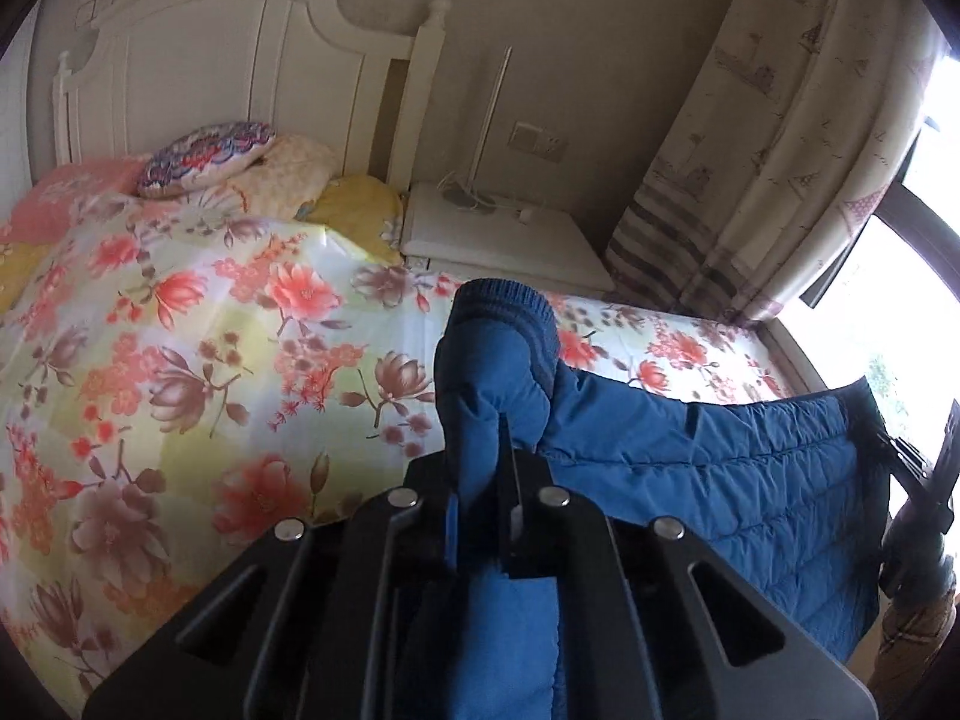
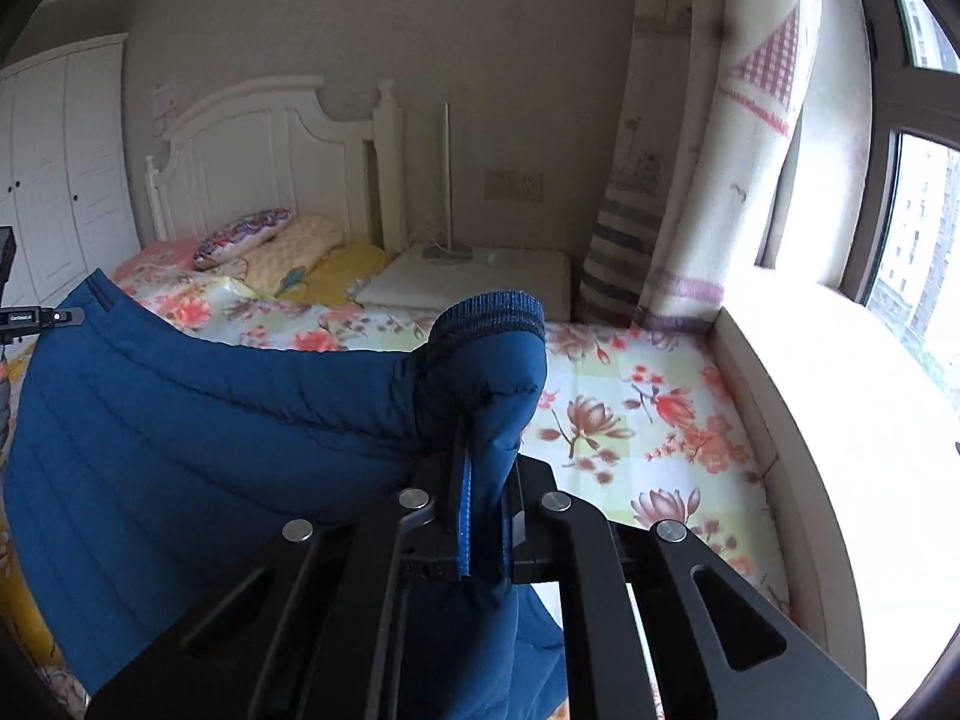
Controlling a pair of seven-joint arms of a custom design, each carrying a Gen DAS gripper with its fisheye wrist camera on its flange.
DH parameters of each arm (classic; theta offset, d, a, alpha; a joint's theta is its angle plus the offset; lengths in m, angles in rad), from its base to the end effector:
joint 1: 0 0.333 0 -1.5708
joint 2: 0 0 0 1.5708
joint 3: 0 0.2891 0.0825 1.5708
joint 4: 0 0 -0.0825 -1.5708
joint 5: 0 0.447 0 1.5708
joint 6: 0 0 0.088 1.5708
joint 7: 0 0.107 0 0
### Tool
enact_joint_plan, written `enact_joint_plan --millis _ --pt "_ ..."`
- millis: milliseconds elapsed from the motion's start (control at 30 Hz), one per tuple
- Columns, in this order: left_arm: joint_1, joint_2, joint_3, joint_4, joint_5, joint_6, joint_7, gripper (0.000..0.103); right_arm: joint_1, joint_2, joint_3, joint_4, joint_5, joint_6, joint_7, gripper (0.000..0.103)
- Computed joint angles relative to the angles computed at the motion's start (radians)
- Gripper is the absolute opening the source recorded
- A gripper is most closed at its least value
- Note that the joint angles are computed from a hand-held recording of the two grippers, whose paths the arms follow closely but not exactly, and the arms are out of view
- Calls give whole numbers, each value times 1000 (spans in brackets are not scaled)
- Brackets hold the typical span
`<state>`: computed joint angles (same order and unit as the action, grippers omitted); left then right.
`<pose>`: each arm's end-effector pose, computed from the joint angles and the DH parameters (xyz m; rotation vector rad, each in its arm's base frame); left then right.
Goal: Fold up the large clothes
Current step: 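Lower the folded hem onto the jacket and open both grippers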
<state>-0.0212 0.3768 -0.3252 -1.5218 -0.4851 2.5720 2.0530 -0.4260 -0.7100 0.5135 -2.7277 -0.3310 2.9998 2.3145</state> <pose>0.7333 -0.2197 0.4870 -1.4588 2.3084 -1.1724 0.4604 0.0550 0.4523 -1.4109 1.9068 -1.0278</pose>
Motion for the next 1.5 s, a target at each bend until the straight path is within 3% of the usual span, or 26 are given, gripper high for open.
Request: enact_joint_plan --millis 33,100,167,233,267,300,333,400,467,500,533,567,600,633,700,800,833,867,900,933,967,1033,1200,1300,1500 --pt "-24 41 21 28 47 -4 -42 9 -30 72 17 35 -5 -22 0 7" --pt "-86 131 76 81 190 -7 -161 12 -28 207 -10 78 -8 -49 1 8" --pt "-96 202 86 124 254 -51 -226 26 -8 309 -50 86 -8 -35 2 8" --pt "-69 203 63 113 254 -38 -248 35 -10 299 -64 58 -20 2 63 11" --pt "-71 190 69 97 277 -13 -272 49 13 287 -89 52 -17 -9 64 19" --pt "-102 157 107 59 345 42 -334 57 38 274 -113 52 -16 -34 62 38" --pt "-112 128 121 22 388 93 -368 69 40 242 -106 57 -31 -97 84 49" --pt "-155 32 172 -106 514 267 -466 78 35 152 -66 49 -83 -160 160 62" --pt "-193 -31 210 -182 623 382 -554 101 72 71 -69 29 -119 -129 185 73" --pt "-212 -68 223 -235 673 470 -595 101 79 57 -58 38 -134 -128 194 76" --pt "-251 -88 258 -254 721 506 -643 101 89 52 -38 59 -154 -123 198 80" --pt "-264 -104 260 -269 783 530 -690 101 100 69 -30 83 -164 -117 194 83" --pt "-255 -110 228 -270 782 517 -667 101 109 97 -22 114 -173 -117 189 85" --pt "-217 -107 160 -259 754 477 -613 101 118 139 -9 155 -185 -122 185 86" --pt "-203 -82 107 -223 754 409 -571 101 114 233 26 243 -229 -145 202 86" --pt "-288 -9 158 -149 885 328 -627 101 103 374 65 352 -314 -211 253 86" --pt "-321 35 184 -105 944 274 -649 101 92 452 86 407 -381 -288 283 86" --pt "-322 79 175 -58 933 196 -627 101 71 512 115 444 -408 -358 280 87" --pt "-312 125 154 -6 852 108 -564 101 68 556 109 450 -372 -373 244 89" --pt "-270 148 108 14 835 75 -553 101 77 589 82 443 -269 -332 189 89" --pt "-255 155 97 16 794 81 -538 101 120 586 22 420 -225 -281 168 88" --pt "-231 157 79 6 742 98 -514 101 144 570 -11 392 -215 -246 172 88" --pt "-272 147 127 -23 791 138 -550 101 206 573 -68 393 -232 -249 187 88" --pt "-274 150 127 -16 801 136 -559 101 244 574 -111 389 -222 -233 186 89" --pt "-285 106 146 -63 846 152 -603 101 313 559 -154 404 -298 -325 261 88"
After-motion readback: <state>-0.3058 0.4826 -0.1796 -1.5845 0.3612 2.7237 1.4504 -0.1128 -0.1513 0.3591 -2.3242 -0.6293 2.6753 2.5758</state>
